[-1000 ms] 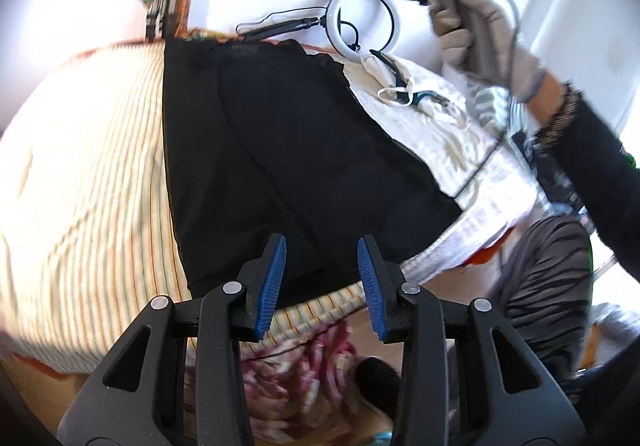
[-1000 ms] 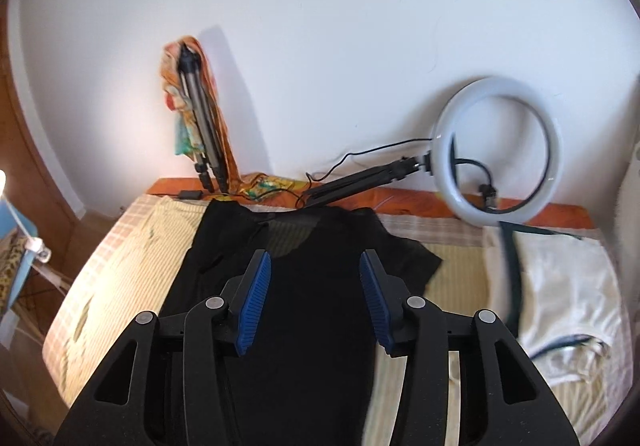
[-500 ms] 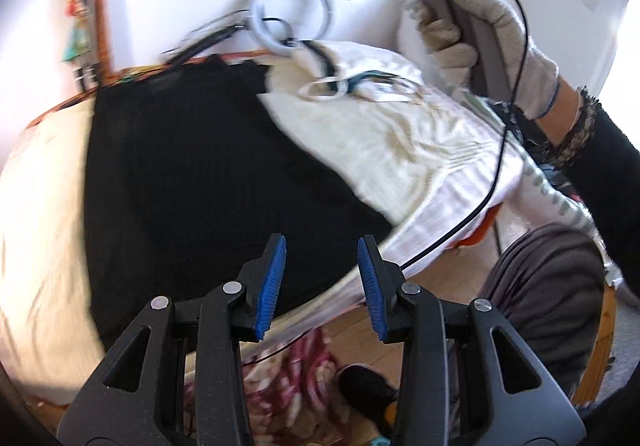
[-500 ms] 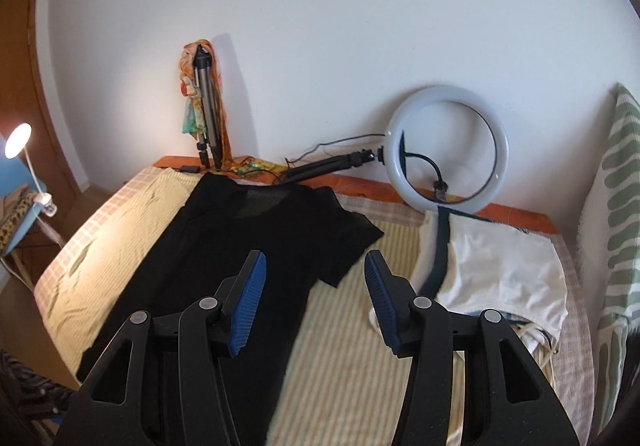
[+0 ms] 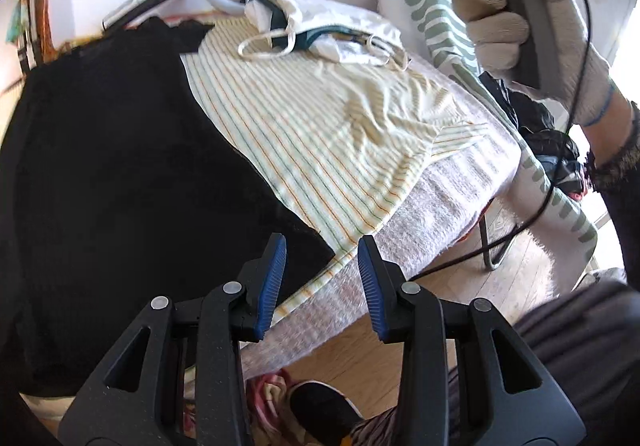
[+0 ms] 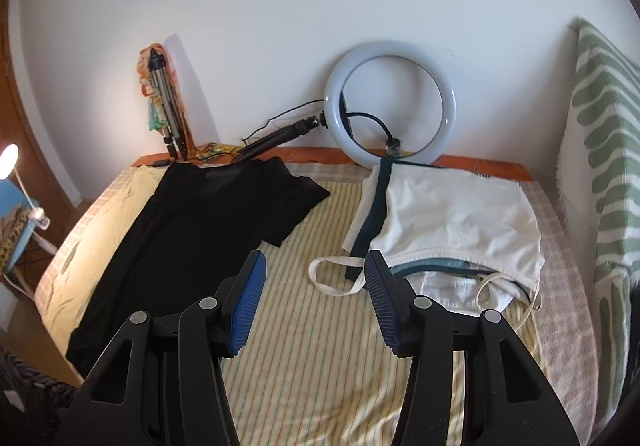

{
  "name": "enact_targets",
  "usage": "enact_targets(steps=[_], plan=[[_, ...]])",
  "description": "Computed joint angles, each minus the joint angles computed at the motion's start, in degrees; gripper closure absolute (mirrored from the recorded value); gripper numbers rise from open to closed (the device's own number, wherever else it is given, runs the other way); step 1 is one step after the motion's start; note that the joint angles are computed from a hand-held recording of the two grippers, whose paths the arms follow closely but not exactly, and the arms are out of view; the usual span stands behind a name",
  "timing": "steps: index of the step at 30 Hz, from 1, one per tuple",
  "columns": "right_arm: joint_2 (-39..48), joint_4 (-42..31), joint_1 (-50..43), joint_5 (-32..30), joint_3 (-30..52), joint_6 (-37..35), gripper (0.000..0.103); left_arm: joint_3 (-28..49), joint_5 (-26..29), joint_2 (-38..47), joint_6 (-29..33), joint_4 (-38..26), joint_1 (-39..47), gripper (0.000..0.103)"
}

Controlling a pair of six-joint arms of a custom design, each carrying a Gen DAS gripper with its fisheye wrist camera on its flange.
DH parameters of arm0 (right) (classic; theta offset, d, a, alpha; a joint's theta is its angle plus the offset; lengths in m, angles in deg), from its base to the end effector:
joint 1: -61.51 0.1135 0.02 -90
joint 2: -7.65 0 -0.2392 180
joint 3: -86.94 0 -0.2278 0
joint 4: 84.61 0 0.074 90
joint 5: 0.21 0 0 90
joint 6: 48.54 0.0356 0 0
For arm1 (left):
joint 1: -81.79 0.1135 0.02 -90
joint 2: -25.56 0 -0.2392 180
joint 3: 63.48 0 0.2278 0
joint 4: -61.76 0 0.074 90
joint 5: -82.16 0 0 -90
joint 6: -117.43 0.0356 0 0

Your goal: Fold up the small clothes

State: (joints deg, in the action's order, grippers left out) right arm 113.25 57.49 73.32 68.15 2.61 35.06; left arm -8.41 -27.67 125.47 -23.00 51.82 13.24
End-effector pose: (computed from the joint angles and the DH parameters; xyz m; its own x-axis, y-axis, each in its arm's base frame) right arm 0.3699 0.0907 0.2252 -0.6727 -0.2465 -0.6976 -0.5107 0.8369 0.1968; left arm 0.1153 -0.2606 0.1007 -0.8101 0.0788 -0.5810 0.2819 0.9213 -0.2680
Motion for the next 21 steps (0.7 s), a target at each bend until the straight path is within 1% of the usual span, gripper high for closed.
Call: enact_targets(steps=[2, 5, 9, 10, 11, 12, 14, 17, 20, 21], plan=[[1.39, 0.39, -0.57, -0.93, 0.18, 0.78, 0.053, 1.76, 1.01, 3.2, -0.7, -0.07, 0.77, 0.065], [4.33, 0.81, -0.72, -2.82, 1.51, 2.3, 0.053, 4.9, -0.17, 7.35, -0.98, -1.92, 1.06, 0.065], [8.69, 0.99, 0.14, -3.82, 4.52, 3.57, 0.053, 6.43, -2.3, 8.83, 0.34, -2.92, 0.86, 0.065], [10.2, 0.71, 0.44, -4.17, 5.84, 3.92, 0.053, 6.58, -2.81, 9.08, 0.8, -2.92, 0.86, 0.077], [11.7, 0.39, 0.68, -4.63, 7.21, 4.38, 0.053, 6.58, -3.31, 9.27, 1.37, -3.08, 0.95, 0.096], [13.01, 0.06, 0.84, -5.16, 8.47, 4.89, 0.053, 6.24, -3.06, 9.27, 1.93, -2.46, 1.42, 0.096], [16.09, -0.61, 1.4, -6.43, 11.5, 6.35, 0.053, 3.23, -0.12, 7.71, 2.51, 1.62, 3.36, 0.098], [22.17, -3.18, 2.76, -8.47, 18.25, 9.41, 0.053, -2.01, 2.13, 3.1, 0.71, 5.79, 5.0, 0.099], [29.92, -7.76, 4.72, -9.5, 28.17, 12.06, 0.053, -6.96, 0.91, -3.64, -1.42, 6.73, 5.05, 0.099], [33.8, -10.13, 5.61, -9.46, 33.41, 13.68, 0.053, -8.29, 0.23, -5.77, -2.31, 6.56, 4.88, 0.099]])
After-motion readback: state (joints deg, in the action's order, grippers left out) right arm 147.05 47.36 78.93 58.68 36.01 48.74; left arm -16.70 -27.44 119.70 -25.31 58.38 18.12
